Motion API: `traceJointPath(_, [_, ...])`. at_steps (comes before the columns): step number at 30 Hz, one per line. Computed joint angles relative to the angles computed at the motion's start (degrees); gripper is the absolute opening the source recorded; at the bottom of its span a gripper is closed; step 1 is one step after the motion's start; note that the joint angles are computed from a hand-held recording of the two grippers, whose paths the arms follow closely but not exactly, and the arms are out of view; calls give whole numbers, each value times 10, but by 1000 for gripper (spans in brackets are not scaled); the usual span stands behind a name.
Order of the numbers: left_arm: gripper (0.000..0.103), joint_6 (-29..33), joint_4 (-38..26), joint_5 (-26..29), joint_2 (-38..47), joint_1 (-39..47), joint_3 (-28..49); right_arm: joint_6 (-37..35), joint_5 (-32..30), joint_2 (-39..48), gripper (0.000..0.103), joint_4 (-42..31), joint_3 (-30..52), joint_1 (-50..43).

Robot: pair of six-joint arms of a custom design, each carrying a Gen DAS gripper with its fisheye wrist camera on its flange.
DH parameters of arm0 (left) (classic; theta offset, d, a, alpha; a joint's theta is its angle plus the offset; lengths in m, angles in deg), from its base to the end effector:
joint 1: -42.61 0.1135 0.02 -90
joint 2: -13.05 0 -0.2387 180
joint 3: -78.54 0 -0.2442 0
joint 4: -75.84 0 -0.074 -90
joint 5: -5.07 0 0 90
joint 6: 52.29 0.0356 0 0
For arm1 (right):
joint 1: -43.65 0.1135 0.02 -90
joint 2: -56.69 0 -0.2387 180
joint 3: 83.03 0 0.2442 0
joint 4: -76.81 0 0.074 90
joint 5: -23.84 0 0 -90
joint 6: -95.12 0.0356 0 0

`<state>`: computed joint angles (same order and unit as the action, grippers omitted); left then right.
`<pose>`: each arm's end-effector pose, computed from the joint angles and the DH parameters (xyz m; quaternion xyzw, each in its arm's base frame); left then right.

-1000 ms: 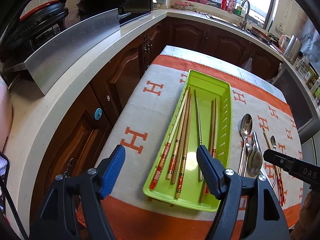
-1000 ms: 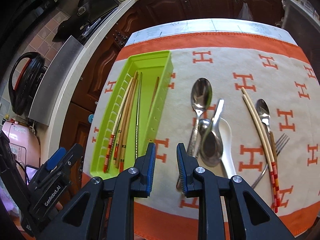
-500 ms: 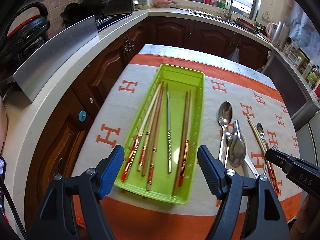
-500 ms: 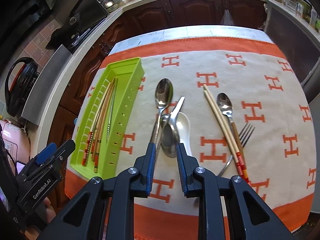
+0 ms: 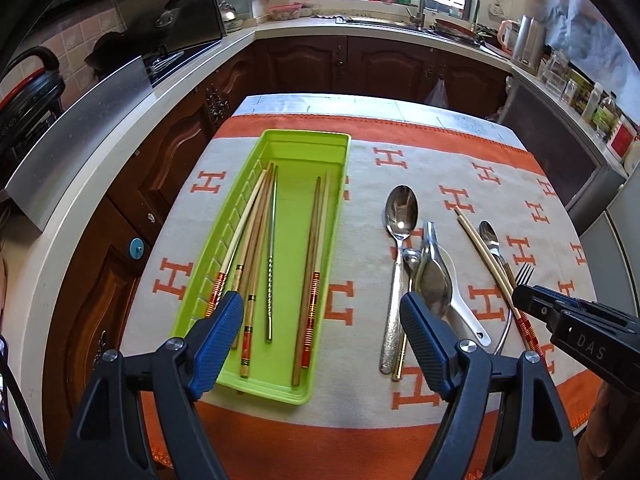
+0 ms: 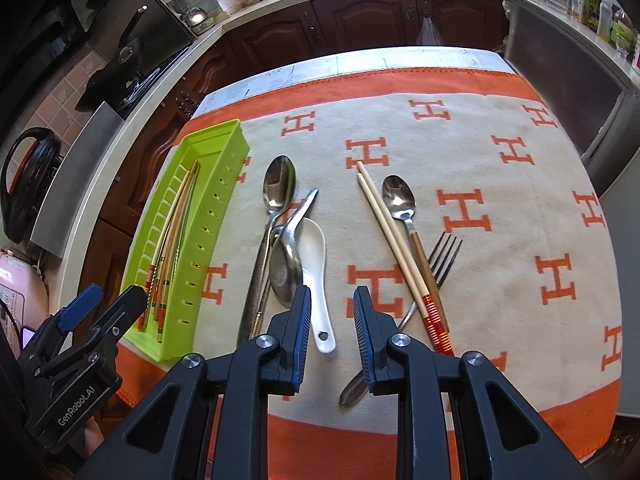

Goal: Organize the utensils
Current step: 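Move the left gripper to the silver spoons and close on one, then lift the large silver spoon off the blanket with the left gripper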

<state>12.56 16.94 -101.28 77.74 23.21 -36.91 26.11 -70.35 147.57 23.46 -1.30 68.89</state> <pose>0.2088 -0.0629 0.2359 -0.0858 0.9508 0.0267 0.2964 0.2841 0.1368 0.2162 -0.0447 0.9697 0.1259 0.2045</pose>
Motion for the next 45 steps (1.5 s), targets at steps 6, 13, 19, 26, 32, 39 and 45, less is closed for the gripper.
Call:
traceJointPath(6, [79,-9,1,-2,28,-24,11,-3,-8,-1,22,13,-16,-20])
traceJointPath(13, [79,-13,7,-8,57,-43,22,-8,-19,5,22,26,-27,-39])
traceJointPath(19, [79,-12,13,-2,75,-43,29,-11,-27,14,22,35,-32,-52])
traceJointPath(26, [78,28,45,89,82,4,27,-9,-28,24,22,41,-30,-59])
traceJointPath(32, [52,59,45,210,161,66,82,-8,-39,31,22,50,-34,-72])
traceJointPath(39, [22,93,2,292,312,85,215,-9,-48,32,22,59,-42,-86])
traceJointPath(45, [11,97,-34,316,421,89,290,-8,-55,27,22,66,-50,-99])
